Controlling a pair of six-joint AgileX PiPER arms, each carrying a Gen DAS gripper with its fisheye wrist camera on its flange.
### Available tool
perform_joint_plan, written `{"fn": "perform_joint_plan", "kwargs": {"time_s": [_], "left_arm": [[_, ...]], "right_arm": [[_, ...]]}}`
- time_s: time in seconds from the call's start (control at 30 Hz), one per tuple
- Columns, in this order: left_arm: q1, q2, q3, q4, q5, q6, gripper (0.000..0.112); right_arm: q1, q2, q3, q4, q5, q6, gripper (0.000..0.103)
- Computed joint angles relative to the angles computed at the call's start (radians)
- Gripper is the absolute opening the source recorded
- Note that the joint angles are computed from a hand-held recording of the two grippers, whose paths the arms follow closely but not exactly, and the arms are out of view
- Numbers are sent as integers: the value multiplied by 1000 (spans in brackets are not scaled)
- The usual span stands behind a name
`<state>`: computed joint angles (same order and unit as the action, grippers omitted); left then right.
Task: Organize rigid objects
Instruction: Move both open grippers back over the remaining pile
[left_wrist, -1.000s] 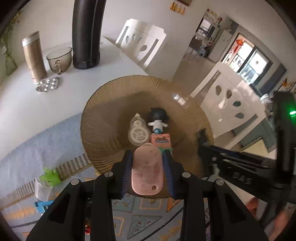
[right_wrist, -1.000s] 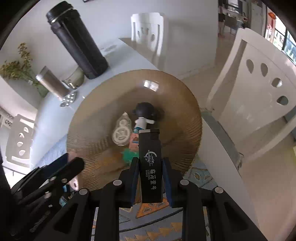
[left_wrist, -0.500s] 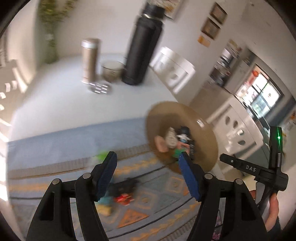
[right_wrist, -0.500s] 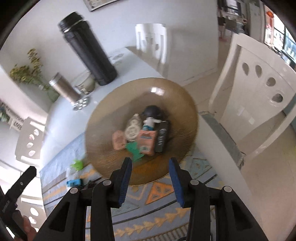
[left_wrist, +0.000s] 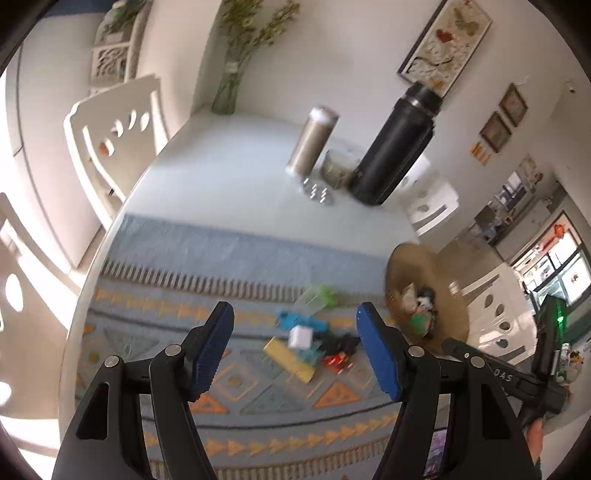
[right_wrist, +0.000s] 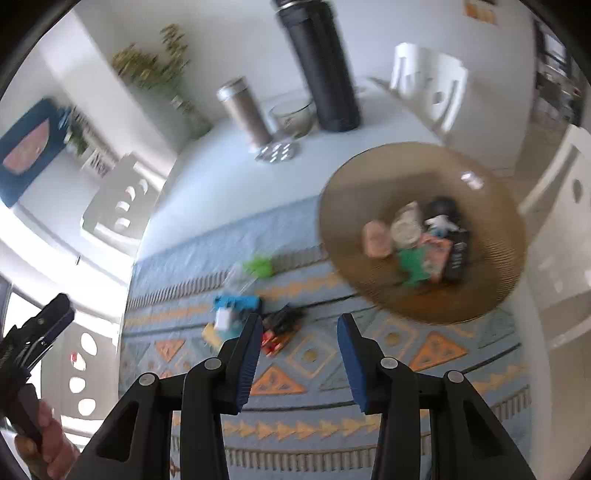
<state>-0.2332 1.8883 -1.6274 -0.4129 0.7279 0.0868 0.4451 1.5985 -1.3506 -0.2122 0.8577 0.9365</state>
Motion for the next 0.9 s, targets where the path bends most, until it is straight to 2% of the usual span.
{"fn": "perform_joint_plan", "kwargs": {"time_s": [0.1, 0.27, 0.5, 0.77, 0.83, 0.9], "left_arm": [[-10, 25, 40, 18, -4, -5, 67], [-91, 106, 62, 153, -21, -81, 67], [-184, 272, -30, 254, 24, -146, 67], [-211, 360, -92, 284, 46, -162, 67], [-217, 377, -102, 299, 42, -176, 67], [-239, 368, -75, 357, -9, -207, 67]], "right_arm": [[21, 40, -8, 38, -13, -29, 41], [25, 95, 10, 124, -49, -89, 41], [4, 162, 22, 194, -70, -152, 41], [-39, 253, -7, 285, -90, -268, 41], [-40, 277, -22, 295, -89, -293, 41], [-40, 306, -46, 296, -80, -308, 41]]}}
